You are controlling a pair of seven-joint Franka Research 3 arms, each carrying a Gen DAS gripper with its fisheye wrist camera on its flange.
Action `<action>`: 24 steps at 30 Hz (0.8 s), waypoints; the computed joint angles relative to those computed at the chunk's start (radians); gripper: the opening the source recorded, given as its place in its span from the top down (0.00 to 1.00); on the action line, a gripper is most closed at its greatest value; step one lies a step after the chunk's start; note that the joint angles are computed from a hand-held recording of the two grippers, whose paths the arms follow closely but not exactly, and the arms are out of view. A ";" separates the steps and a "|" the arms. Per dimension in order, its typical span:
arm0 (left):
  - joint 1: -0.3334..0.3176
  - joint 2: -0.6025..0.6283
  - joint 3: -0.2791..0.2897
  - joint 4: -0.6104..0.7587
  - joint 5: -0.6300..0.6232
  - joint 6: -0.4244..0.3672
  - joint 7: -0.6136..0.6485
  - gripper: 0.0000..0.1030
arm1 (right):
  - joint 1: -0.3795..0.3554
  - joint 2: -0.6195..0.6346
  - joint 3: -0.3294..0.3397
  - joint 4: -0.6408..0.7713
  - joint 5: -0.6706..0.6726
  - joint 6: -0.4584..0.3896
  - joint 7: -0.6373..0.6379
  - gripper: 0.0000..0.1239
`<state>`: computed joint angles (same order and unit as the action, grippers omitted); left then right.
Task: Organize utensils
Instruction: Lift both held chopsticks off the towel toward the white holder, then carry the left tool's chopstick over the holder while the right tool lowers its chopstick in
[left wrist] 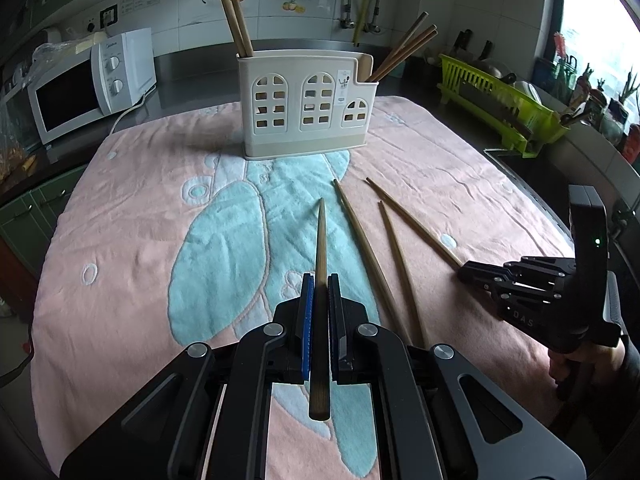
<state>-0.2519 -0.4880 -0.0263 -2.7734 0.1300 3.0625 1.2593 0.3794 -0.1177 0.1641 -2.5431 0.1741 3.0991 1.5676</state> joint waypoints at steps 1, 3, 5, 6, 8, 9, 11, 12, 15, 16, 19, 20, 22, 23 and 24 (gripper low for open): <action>0.001 0.001 0.001 0.000 0.000 0.001 0.001 0.95 | 0.004 0.000 -0.003 -0.001 0.007 0.001 -0.003 0.94; 0.000 0.002 0.001 0.001 -0.002 0.001 0.001 0.95 | -0.028 -0.001 0.023 -0.001 -0.043 0.002 0.039 0.94; 0.004 0.003 -0.001 0.002 -0.001 0.000 0.001 0.95 | -0.026 -0.001 0.020 -0.001 -0.048 0.002 0.049 0.95; 0.003 0.003 0.000 0.003 -0.001 -0.001 0.001 0.95 | -0.018 -0.002 0.013 0.000 -0.039 0.000 0.044 0.95; 0.003 0.003 0.003 0.005 -0.002 -0.001 0.005 0.95 | -0.033 -0.010 0.024 0.000 -0.067 -0.007 0.065 0.95; 0.008 0.001 0.000 0.007 0.001 -0.002 0.005 0.95 | -0.021 -0.017 0.014 -0.003 -0.052 -0.007 0.053 0.95; 0.011 -0.001 -0.001 0.012 0.003 -0.004 0.007 0.95 | 0.001 -0.037 -0.003 -0.005 -0.020 -0.012 0.027 0.95; 0.016 -0.002 -0.006 0.014 0.005 -0.005 0.005 0.95 | -0.012 -0.048 0.008 -0.005 -0.033 -0.018 0.035 0.95; 0.023 -0.004 -0.010 0.023 0.009 -0.004 0.003 0.95 | -0.040 -0.082 0.033 -0.002 -0.070 -0.025 0.053 0.95; 0.023 -0.005 -0.010 0.026 0.010 -0.003 0.003 0.95 | -0.044 -0.091 0.036 -0.001 -0.075 -0.023 0.055 0.95; 0.030 -0.005 -0.014 0.031 0.016 -0.002 0.002 0.95 | -0.029 -0.104 0.022 0.004 -0.061 -0.008 0.033 0.95; 0.033 -0.005 -0.016 0.034 0.019 -0.002 0.001 0.95 | -0.028 -0.107 0.020 0.004 -0.057 -0.001 0.027 0.95; 0.036 -0.001 -0.016 0.042 0.023 0.000 0.001 0.95 | 0.000 -0.110 -0.002 0.008 -0.027 0.016 -0.004 0.95; 0.039 0.000 -0.019 0.046 0.026 0.000 0.001 0.95 | 0.017 -0.109 -0.016 0.008 -0.006 0.028 -0.021 0.95; 0.048 0.002 -0.027 0.051 0.031 -0.001 -0.002 0.95 | 0.029 -0.107 -0.024 0.012 0.011 0.036 -0.035 0.95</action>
